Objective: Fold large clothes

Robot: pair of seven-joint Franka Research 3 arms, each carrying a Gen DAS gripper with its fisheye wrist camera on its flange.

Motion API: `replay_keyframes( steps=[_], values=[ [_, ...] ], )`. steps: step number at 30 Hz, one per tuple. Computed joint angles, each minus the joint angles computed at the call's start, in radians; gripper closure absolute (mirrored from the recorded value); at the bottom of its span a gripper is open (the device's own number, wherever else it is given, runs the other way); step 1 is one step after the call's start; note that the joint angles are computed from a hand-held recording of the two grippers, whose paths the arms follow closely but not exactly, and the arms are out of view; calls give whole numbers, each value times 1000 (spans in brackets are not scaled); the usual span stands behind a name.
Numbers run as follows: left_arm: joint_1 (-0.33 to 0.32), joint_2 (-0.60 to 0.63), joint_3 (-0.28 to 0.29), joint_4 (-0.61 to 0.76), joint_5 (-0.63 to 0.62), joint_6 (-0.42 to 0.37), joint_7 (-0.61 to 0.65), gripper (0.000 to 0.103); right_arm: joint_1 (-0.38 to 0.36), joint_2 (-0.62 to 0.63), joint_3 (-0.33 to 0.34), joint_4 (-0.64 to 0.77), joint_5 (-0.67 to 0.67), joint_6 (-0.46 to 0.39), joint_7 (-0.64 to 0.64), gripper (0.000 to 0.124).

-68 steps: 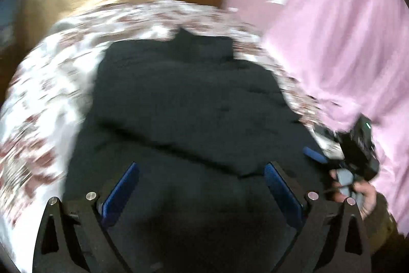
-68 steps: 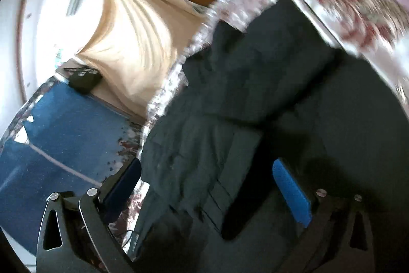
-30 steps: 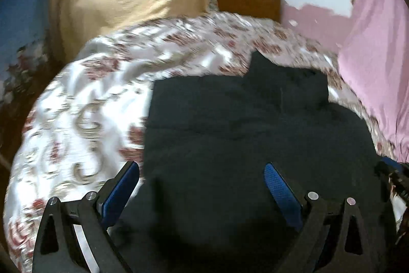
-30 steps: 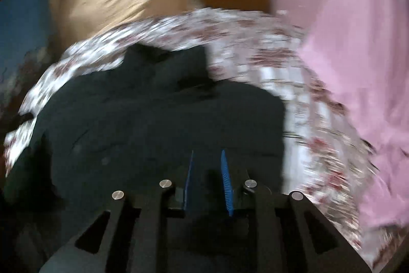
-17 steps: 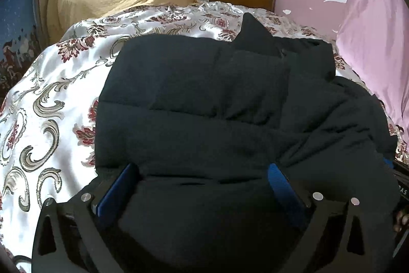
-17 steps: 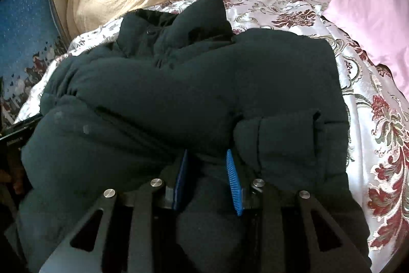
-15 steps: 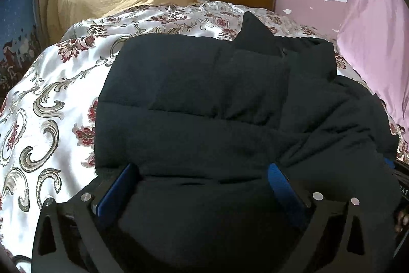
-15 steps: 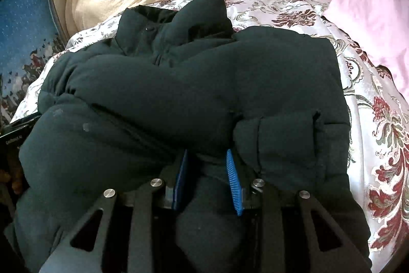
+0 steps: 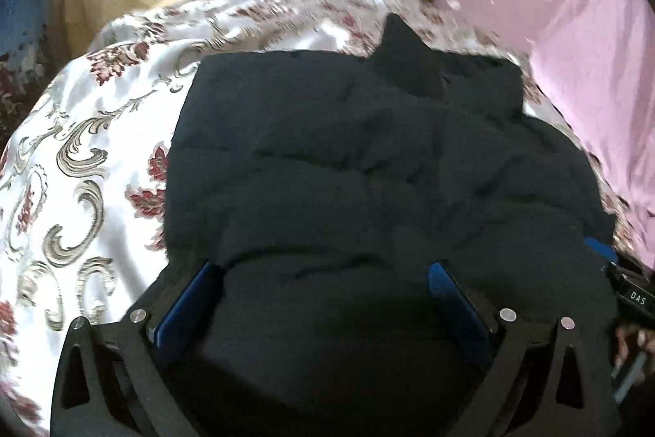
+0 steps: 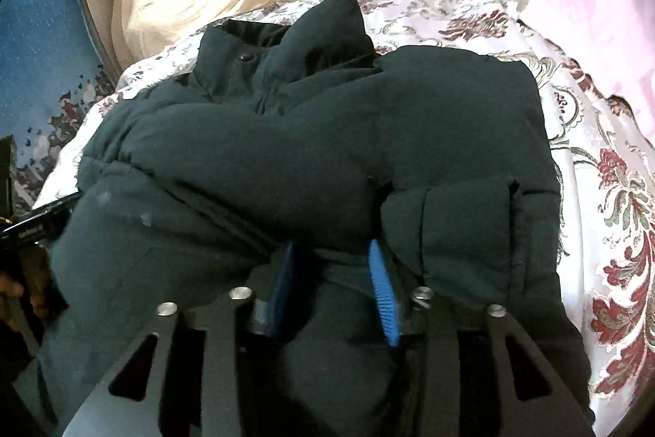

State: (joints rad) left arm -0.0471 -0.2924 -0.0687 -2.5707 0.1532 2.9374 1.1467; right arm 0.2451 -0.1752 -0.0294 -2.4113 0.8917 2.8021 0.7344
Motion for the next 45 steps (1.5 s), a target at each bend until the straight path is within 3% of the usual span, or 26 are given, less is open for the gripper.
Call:
replay_keyframes(
  steps=[1,2,5,7,12,16,21,25,26,27,28,29,30,33,36,40,45],
  values=[
    [-51,-30,50,6,-58,-54,65,0,3,-21,-17,0,20,-52,-41,34],
    [-67,-46,67,12,-87,-88,95,0,-1,-40,-22,-2,11,-92,-53,21],
    [-90,-57,96,96,-165,-250,188,0,-37,-73,-15,13,-113,-194,39,22],
    [-77,-37,84,154,-187,-293,220,0,-44,-68,-26,61,-121,-259,59,22],
    [-30,138,39,389,-226,-322,205,0,-60,48,-21,257,-90,-311,170,22],
    [6,334,1,613,-254,-299,181,0,-81,271,16,521,-282,-245,427,22],
    [14,579,-16,919,-67,-350,-48,0,-87,527,20,853,-414,-262,737,22],
    [30,722,-41,1086,-52,-365,-103,2,-88,662,45,1032,-465,-288,813,22],
    [33,739,-49,1103,-50,-367,-96,12,-80,683,43,1061,-495,-313,831,23],
    [36,754,-58,1115,-46,-369,-79,35,-74,707,44,1092,-523,-342,838,33],
    [40,761,-66,1123,-49,-382,-67,49,-64,733,42,1126,-557,-383,845,56],
    [65,769,-100,1134,-85,-411,-4,72,-56,747,37,1144,-584,-411,859,70],
    [96,776,-138,1144,-133,-446,84,94,-59,743,45,1130,-594,-403,862,94],
    [138,679,-161,1015,-211,-393,220,94,-74,645,66,969,-565,-270,794,105],
    [160,561,-163,876,-307,-340,297,95,-103,509,101,779,-504,-129,649,109],
    [138,353,-142,648,-403,-241,383,96,-130,329,134,580,-364,-36,419,111],
    [70,131,-83,426,-503,-187,449,97,-93,123,85,388,-233,-29,221,116]
  ],
)
